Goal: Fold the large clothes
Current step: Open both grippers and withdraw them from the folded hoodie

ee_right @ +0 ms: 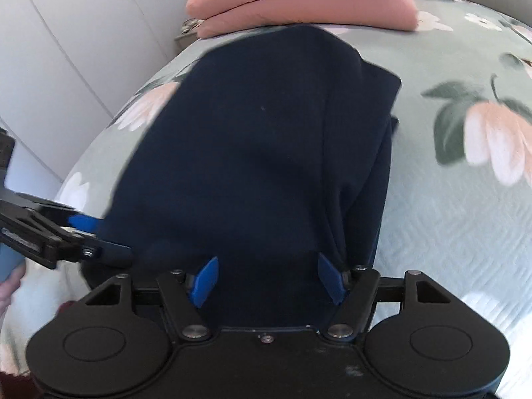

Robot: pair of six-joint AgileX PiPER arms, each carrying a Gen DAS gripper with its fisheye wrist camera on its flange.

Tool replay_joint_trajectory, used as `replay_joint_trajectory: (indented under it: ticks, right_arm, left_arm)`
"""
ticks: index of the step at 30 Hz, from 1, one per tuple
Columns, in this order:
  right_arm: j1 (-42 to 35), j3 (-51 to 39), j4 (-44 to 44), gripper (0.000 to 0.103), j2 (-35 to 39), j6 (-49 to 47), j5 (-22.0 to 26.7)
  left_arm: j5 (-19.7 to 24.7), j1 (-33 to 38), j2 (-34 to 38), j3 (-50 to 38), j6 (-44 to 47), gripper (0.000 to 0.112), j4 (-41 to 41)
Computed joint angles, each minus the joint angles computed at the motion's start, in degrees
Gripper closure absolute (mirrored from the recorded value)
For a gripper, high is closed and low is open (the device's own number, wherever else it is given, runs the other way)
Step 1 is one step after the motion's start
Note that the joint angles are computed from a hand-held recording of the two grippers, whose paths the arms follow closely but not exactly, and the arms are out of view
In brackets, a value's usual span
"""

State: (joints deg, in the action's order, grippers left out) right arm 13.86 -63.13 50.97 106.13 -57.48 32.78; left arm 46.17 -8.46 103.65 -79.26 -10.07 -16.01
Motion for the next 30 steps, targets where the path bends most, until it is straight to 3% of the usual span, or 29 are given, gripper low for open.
replay_joint_trajectory:
  ticks: [4,6,7,8,10,14,16,20,25,30]
  right_arm:
    - [1.79,2.94,-2.51,0.040,-1.61,-0.68,-7.17]
    - [2.41,2.83,-9.25,0.037,-0.87,4.46,-11.50]
    - [1.31,2.82,-9.98,0.024,-0.38,6.30,-11.80]
    - [-0.04,2.09,-10.50,0.001,0.48,8.51,-10.72]
    - [-3.86,-0.71,-8.61,0.000,1.62,9.86,-4.56]
    - [-3.39,-2.63,-22.55,0.002,-1.82,23.91,-4.86]
    - [-2.97,-4.17,-29.82,0.002,-3.79,30.75,-2.71]
    - [-4.97,-7.60,-27.17,0.002,-7.43,27.77,5.80]
    - [-2.99,-8.82,-28.82,0.002,-12.44,29.05,12.91]
    - [4.91,-7.98,-32.81,0.002,-12.27,34.32,13.11]
  left_arm:
    - [0.11,-2.60,0.07,-0.88,-4.29,0.014,6.92]
    - [0.70,-2.56,-0.17,-0.96,-4.88,0.012,7.51]
    - [1.02,-2.81,-0.67,-0.76,-5.47,0.011,8.32]
    - [1.80,-3.39,-1.09,-0.91,-6.84,0.009,9.77]
    - [3.76,-4.00,-0.89,-2.48,-8.19,0.009,11.71]
    - [10.52,-4.99,-0.14,-7.29,-12.18,0.009,18.40]
    - [13.58,-4.80,-0.40,-8.90,-12.89,0.009,20.44]
    - [20.81,-7.86,-0.64,-12.76,-16.14,0.012,28.29]
    - [21.73,-7.60,-2.64,-13.18,-15.80,0.012,26.58]
    - [22.51,-9.59,-4.47,-12.28,-17.51,0.012,27.74]
